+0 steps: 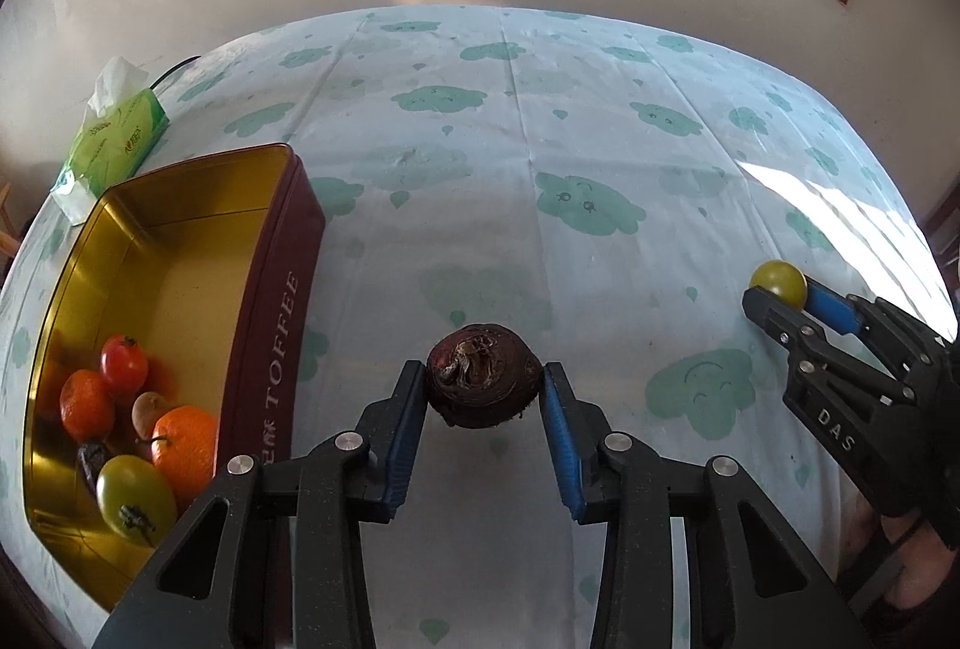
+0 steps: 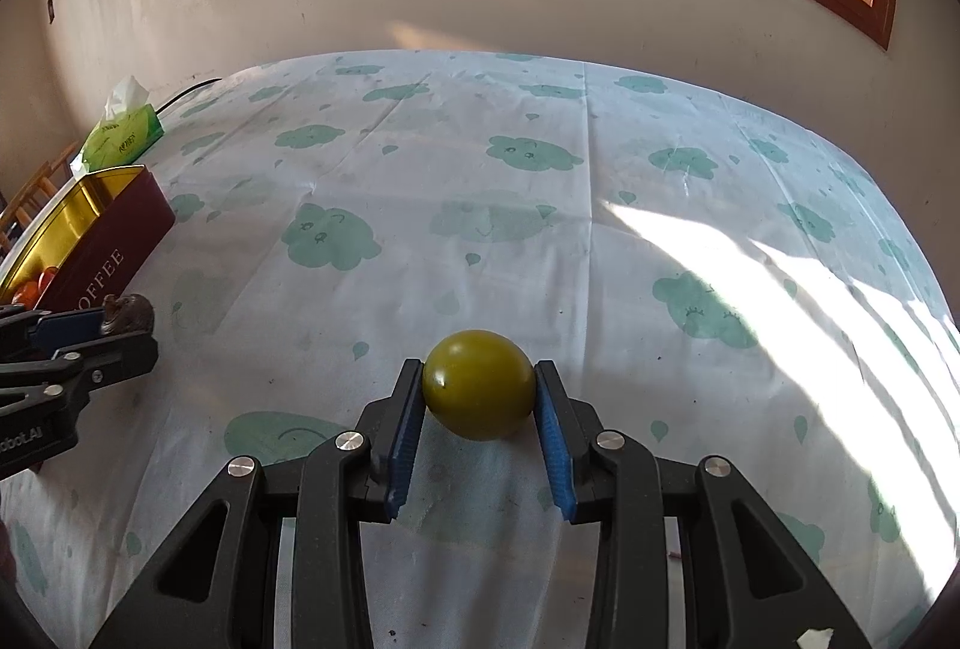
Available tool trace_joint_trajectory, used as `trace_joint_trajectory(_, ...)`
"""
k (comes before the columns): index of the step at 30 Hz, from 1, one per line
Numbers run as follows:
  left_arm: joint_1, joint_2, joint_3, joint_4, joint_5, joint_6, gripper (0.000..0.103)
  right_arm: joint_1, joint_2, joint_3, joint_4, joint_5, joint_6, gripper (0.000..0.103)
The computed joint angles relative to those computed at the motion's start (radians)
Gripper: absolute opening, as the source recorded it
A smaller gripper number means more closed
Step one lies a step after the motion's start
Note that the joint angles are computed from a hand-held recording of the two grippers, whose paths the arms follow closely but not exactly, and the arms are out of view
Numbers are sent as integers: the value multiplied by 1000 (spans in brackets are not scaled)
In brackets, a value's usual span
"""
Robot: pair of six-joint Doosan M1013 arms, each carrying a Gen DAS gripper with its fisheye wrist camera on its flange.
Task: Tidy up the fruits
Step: 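Lower the dark dried fruit into the gold tin with the left gripper and release it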
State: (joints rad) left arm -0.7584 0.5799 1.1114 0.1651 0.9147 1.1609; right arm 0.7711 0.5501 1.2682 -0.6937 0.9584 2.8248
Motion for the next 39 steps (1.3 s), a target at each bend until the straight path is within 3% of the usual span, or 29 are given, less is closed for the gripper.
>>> trace_joint_trajectory(11, 23, -108, 102, 14, -79, -33, 40, 2, 4, -7, -3, 16, -10, 34)
trace_joint_trajectory(22, 99, -186, 205, 143, -60, -166, 40, 1, 5, -9, -3, 18, -13, 34)
trace_joint_trajectory(30, 151, -195, 261, 139, -36, -214, 40, 2, 6, -11, -2, 21, -15, 34)
trace_joint_trajectory(39, 164, -189, 282, 103, -55, -177, 40, 0, 9, -14, 4, 31, -25, 34)
